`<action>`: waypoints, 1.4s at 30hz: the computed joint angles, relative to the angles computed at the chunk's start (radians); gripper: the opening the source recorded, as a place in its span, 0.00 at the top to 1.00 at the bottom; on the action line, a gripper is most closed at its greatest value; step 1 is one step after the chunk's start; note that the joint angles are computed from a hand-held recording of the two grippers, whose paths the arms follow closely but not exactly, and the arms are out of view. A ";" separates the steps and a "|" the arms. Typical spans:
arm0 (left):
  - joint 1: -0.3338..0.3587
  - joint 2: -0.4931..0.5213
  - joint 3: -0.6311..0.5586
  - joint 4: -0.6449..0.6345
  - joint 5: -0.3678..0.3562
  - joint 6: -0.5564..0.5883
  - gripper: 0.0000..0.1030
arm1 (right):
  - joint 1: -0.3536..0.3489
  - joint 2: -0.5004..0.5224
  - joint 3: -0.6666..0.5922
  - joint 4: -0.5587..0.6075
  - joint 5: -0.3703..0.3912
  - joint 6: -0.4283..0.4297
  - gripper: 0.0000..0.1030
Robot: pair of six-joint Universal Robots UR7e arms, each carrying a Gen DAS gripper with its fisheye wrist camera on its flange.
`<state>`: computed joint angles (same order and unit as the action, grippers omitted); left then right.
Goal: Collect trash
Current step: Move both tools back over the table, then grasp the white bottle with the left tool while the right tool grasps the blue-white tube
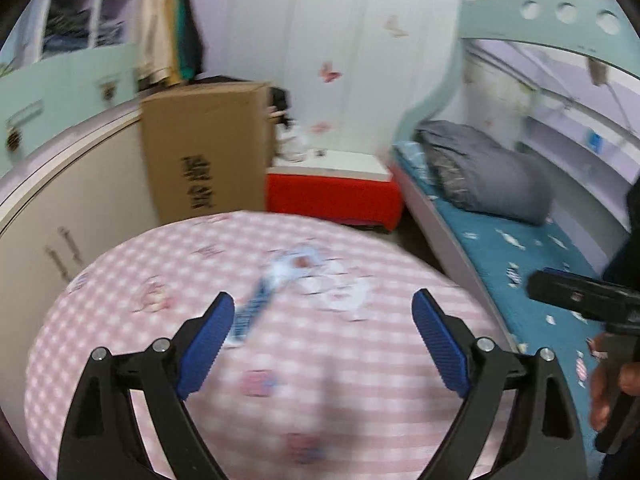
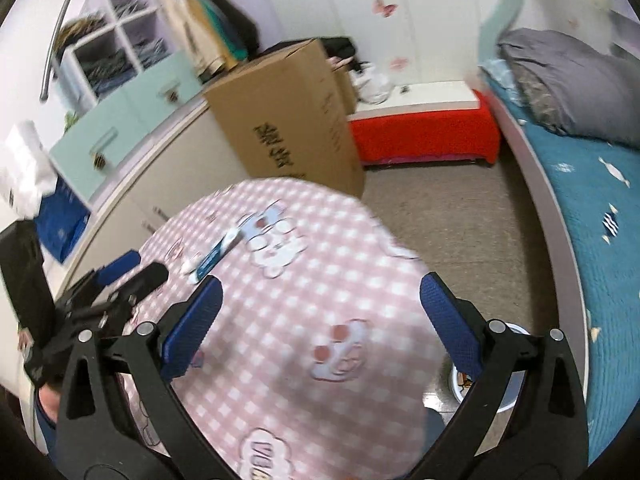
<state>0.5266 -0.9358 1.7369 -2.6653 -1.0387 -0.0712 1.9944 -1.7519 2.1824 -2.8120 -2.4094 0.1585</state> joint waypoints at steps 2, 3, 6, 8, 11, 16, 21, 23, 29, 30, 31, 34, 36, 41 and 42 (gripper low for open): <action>0.036 0.000 -0.010 0.010 0.022 0.009 0.14 | 0.000 0.038 -0.013 0.005 0.009 -0.002 0.06; 0.057 0.003 -0.018 0.023 0.030 0.012 0.14 | -0.003 0.058 -0.023 0.009 0.015 -0.002 0.06; 0.109 0.016 -0.043 0.061 0.030 0.024 0.14 | -0.021 0.094 -0.033 0.012 0.034 -0.010 0.06; 0.131 0.042 -0.071 0.084 0.029 0.054 0.14 | -0.037 0.121 -0.043 0.016 0.046 -0.011 0.06; 0.146 0.079 -0.102 0.106 0.038 0.095 0.14 | -0.052 0.158 -0.061 0.019 0.055 -0.013 0.06; 0.194 0.121 -0.181 0.195 -0.050 0.091 0.44 | -0.065 0.204 -0.086 0.029 0.052 -0.025 0.06; 0.222 0.128 -0.207 0.200 -0.150 0.091 0.69 | -0.075 0.256 -0.120 0.036 0.048 -0.036 0.06; 0.234 0.128 -0.213 0.194 -0.187 0.074 0.76 | -0.075 0.294 -0.146 0.038 0.047 -0.047 0.06; 0.249 0.118 -0.207 0.148 -0.138 0.048 0.76 | -0.073 0.423 -0.229 0.015 0.029 -0.094 0.06; 0.248 0.116 -0.204 0.135 -0.109 0.052 0.76 | -0.074 0.438 -0.239 0.012 0.030 -0.097 0.06; 0.249 0.115 -0.204 0.133 -0.096 0.049 0.76 | -0.076 0.453 -0.248 0.006 0.036 -0.100 0.06; 0.260 0.106 -0.206 0.136 -0.068 0.023 0.76 | -0.077 0.510 -0.286 -0.022 0.041 -0.106 0.06; 0.265 0.104 -0.210 0.143 -0.056 0.011 0.76 | -0.077 0.548 -0.314 -0.032 0.035 -0.105 0.06; 0.291 0.100 -0.227 0.167 -0.082 -0.024 0.75 | -0.080 0.626 -0.353 -0.035 -0.044 -0.108 0.16; 0.292 0.100 -0.229 0.169 -0.083 -0.022 0.74 | -0.076 0.638 -0.351 -0.056 -0.065 -0.139 0.17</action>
<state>0.8187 -0.8354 1.5078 -2.4960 -1.1218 -0.0936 1.9182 -1.1140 1.8313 -2.8685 -2.4747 0.0192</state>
